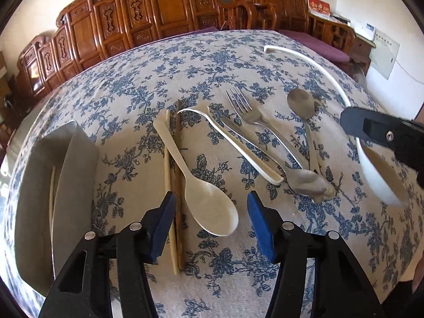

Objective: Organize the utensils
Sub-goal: 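Grasp a white plastic spoon with the left gripper while the right gripper holds its spoon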

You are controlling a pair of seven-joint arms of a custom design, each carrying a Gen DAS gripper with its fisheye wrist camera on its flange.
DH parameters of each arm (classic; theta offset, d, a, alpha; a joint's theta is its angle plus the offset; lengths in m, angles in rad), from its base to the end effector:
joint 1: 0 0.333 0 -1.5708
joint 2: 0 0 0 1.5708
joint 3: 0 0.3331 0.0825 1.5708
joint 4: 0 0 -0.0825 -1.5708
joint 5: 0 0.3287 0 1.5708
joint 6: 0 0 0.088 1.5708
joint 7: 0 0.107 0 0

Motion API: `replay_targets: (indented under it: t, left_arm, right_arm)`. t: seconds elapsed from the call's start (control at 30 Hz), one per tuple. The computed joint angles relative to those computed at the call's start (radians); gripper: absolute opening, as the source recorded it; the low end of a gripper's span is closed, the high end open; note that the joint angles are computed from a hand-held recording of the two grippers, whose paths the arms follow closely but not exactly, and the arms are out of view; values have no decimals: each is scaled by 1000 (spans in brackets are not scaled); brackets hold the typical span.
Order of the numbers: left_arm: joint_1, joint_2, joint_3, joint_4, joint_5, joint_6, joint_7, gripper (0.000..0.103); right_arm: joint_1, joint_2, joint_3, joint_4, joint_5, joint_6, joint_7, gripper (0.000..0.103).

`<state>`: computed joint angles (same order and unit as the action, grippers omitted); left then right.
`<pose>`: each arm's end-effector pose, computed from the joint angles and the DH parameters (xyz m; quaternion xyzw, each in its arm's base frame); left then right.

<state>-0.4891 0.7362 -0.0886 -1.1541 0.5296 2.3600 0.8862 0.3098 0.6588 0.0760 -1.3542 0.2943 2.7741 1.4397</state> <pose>0.6445 -0.3838 0.4465 -0.6236 0.7215 -0.1942 0.2299 0.6949 0.2494 0.4616 -0.7286 0.5665 -0.1306 0.3622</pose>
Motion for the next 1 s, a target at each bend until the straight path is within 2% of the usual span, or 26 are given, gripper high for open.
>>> replay_targets:
  t: [0.03, 0.07, 0.2, 0.27, 0.33, 0.47, 0.77, 1.0]
  left_arm:
    - [1, -3, -1, -6, 1, 2, 5, 49]
    - [5, -9, -2, -17, 2, 11, 9, 41]
    - [17, -46, -9, -88, 8, 61, 17, 26]
    - [23, -52, -15, -101, 7, 63, 33, 15]
    - [30, -54, -22, -110, -2, 64, 48, 9]
    - [41, -74, -22, -151, -6, 90, 45, 5]
    - [80, -166, -37, -286, -10, 222, 45, 4]
    - [101, -253, -39, -381, 4, 288, 29, 4]
  right_arm:
    - [0, 1, 0, 1, 1, -1, 1, 11]
    - [-1, 2, 1, 4, 2, -2, 1, 11]
    - [2, 3, -3, 9, -4, -11, 3, 11]
    - [3, 4, -3, 9, -5, -11, 3, 11]
    - [4, 3, -2, 8, -5, -11, 2, 11]
    - [4, 5, -2, 10, -5, -13, 3, 11]
    - [13, 15, 4, 27, -10, -26, -5, 11]
    - [42, 44, -6, 79, -39, -69, -1, 11]
